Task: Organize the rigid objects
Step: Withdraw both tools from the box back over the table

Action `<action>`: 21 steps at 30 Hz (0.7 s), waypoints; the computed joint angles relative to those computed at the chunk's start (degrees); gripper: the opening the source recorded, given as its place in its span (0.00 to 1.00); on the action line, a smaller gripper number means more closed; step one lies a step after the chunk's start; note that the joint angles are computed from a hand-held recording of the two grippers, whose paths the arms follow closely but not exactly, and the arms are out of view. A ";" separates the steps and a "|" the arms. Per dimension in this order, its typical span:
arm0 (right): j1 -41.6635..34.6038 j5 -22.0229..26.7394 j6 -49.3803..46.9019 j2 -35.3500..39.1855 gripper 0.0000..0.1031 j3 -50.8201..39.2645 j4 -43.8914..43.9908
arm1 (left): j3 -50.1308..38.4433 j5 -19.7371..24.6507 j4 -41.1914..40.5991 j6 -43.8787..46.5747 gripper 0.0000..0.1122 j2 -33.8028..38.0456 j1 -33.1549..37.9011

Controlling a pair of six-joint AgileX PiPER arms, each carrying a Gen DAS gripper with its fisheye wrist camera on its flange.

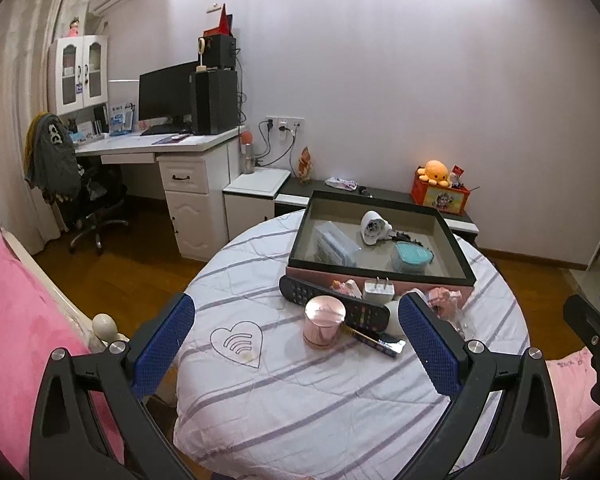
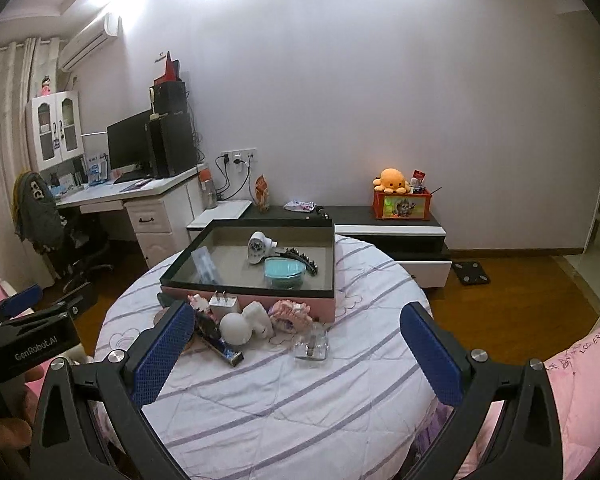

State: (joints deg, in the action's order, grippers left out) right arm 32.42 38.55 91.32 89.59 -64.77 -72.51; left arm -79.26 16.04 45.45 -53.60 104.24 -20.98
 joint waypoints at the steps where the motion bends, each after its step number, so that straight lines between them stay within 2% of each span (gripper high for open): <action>1: 0.17 0.04 0.32 -0.16 1.00 0.34 -0.32 | 0.49 -0.07 1.07 -0.97 0.92 -0.33 -0.22; 7: 0.06 -0.18 -0.18 0.11 1.00 0.24 0.10 | 1.97 0.05 2.20 -1.89 0.92 -1.17 -0.67; 21: -3.48 -2.14 -3.89 3.69 1.00 -1.52 4.05 | -1.29 -0.37 -5.42 5.78 0.92 3.75 0.42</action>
State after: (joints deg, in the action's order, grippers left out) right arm 28.94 36.42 87.44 93.28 -66.29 -68.46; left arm -80.55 15.68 40.04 -47.81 107.99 -20.56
